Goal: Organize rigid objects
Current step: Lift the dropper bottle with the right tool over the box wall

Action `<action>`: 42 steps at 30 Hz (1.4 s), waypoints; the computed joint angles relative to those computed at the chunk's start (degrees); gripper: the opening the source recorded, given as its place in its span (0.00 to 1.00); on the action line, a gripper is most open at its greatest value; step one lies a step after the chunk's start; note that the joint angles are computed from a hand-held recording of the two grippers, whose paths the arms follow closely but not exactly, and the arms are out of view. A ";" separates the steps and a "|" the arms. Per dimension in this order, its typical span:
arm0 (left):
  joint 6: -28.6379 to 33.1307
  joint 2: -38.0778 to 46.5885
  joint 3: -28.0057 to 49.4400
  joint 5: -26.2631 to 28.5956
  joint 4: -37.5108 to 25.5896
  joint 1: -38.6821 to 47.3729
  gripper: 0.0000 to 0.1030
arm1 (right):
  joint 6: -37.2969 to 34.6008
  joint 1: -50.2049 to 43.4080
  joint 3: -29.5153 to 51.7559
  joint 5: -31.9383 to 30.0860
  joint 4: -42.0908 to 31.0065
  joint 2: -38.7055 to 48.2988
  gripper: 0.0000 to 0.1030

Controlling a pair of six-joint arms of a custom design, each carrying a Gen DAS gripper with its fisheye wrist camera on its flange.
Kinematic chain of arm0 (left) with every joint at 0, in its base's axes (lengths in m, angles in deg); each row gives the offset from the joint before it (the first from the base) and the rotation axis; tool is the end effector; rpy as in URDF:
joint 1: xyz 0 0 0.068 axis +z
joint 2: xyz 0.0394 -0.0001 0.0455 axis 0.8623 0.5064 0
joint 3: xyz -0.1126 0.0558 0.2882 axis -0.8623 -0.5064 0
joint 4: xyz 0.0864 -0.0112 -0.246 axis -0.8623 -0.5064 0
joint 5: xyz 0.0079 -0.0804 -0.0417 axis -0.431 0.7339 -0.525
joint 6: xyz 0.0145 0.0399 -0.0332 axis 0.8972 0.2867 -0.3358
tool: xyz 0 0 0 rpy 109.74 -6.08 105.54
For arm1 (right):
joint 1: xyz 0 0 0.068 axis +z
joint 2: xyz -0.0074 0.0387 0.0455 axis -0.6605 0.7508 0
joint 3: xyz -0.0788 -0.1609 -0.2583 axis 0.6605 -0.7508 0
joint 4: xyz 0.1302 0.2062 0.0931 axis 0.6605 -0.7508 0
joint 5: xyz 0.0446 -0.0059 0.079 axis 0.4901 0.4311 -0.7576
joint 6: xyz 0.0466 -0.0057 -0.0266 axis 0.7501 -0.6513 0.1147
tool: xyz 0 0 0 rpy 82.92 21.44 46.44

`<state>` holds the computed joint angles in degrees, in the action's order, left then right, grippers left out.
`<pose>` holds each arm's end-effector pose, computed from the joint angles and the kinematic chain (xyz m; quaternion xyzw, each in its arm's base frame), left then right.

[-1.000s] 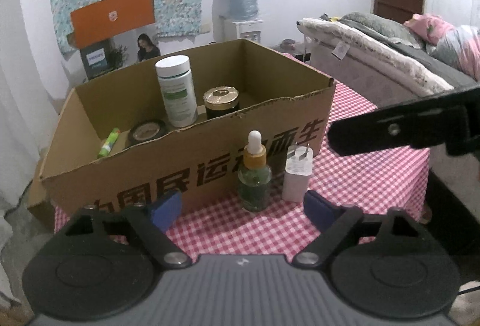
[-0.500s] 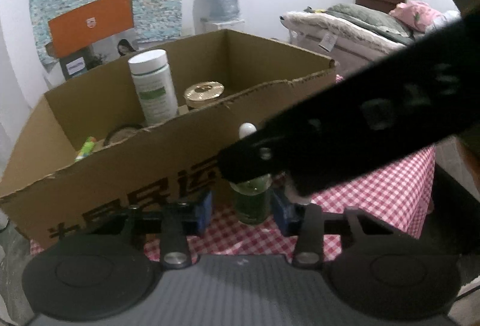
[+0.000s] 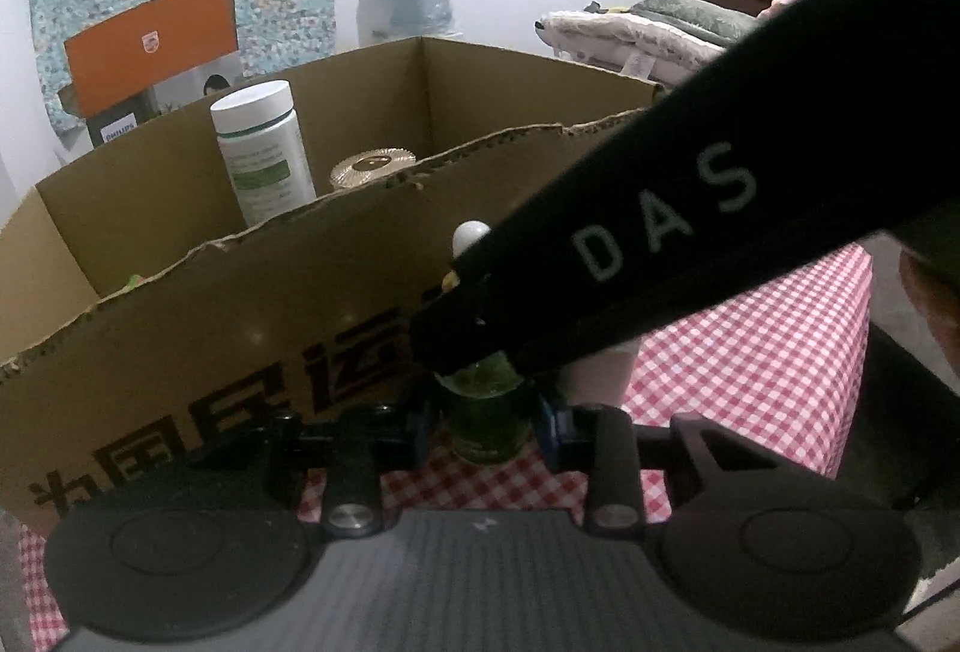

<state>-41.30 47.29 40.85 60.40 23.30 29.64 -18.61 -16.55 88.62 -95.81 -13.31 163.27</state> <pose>0.2342 -0.1303 0.0634 0.2056 0.8870 -0.0606 0.4090 0.2948 0.1471 0.1281 -0.1728 0.9072 0.2298 0.3072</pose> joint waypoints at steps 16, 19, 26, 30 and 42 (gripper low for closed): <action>-2.77 -18.69 -11.19 -6.69 -3.57 -5.35 0.32 | -0.50 3.84 -4.30 0.15 -4.64 -13.39 0.20; -3.34 -31.17 -11.01 -9.59 -14.55 -6.51 0.32 | -1.87 4.76 -3.65 -0.85 -7.32 -18.24 0.20; -3.95 -48.98 -2.52 -10.17 -36.77 -3.21 0.32 | -6.37 3.63 5.49 -5.94 -16.98 -23.92 0.20; -2.80 -46.44 3.67 -4.92 -39.94 2.22 0.32 | -8.17 0.76 15.18 -9.75 -23.74 -19.94 0.20; -2.49 -17.45 25.68 10.80 -48.41 15.26 0.32 | -10.29 -4.59 41.74 -12.70 -37.11 6.36 0.20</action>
